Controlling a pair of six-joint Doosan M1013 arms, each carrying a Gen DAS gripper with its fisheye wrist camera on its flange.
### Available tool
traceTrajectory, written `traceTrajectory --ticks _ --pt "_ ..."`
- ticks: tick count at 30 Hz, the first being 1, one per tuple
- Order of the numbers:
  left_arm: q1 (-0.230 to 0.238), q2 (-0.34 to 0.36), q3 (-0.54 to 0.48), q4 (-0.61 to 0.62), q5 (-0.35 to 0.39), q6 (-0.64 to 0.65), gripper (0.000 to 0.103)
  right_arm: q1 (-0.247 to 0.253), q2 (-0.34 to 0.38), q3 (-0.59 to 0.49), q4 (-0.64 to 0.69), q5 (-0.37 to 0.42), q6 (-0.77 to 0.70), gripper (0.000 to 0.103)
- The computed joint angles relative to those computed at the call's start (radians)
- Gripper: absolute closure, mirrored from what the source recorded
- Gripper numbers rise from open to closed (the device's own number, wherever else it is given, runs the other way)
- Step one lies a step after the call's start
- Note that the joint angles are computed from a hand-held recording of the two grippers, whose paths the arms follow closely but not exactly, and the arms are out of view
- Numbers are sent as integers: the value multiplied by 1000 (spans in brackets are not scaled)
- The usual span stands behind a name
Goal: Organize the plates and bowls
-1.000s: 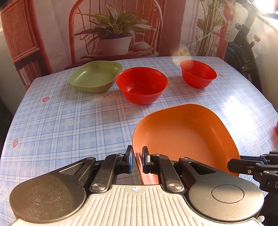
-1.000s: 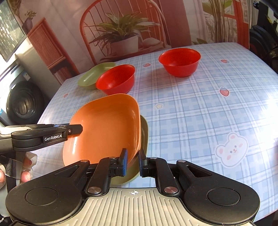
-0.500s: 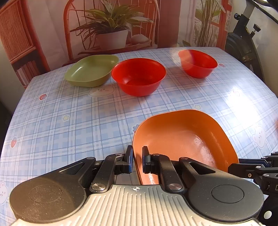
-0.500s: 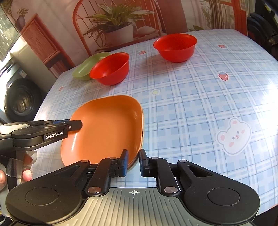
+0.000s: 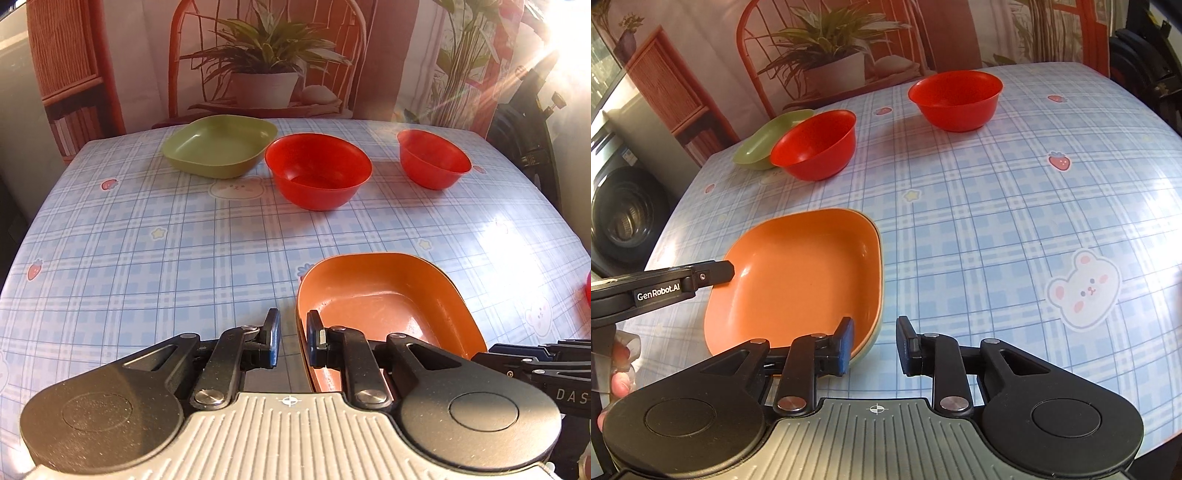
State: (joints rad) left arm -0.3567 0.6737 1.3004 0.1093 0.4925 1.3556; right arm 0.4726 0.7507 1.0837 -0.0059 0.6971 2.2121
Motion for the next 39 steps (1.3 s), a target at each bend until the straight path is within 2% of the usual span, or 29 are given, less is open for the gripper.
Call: traceTrajectory --ticks 7,28,32,39 --pt "0 2 7 3 -16 -18 86 4 4 -3 -27 3 22 79" --pt "7 14 4 -51 -3 -1 86 2 7 -6 -33 14 25 78" --pt "9 13 2 -55 0 1 86 -1 -4 6 -17 -15 22 77" --pt "31 -26 21 -126 -77 41 86 -1 -2 -36 -47 -19 35 74"
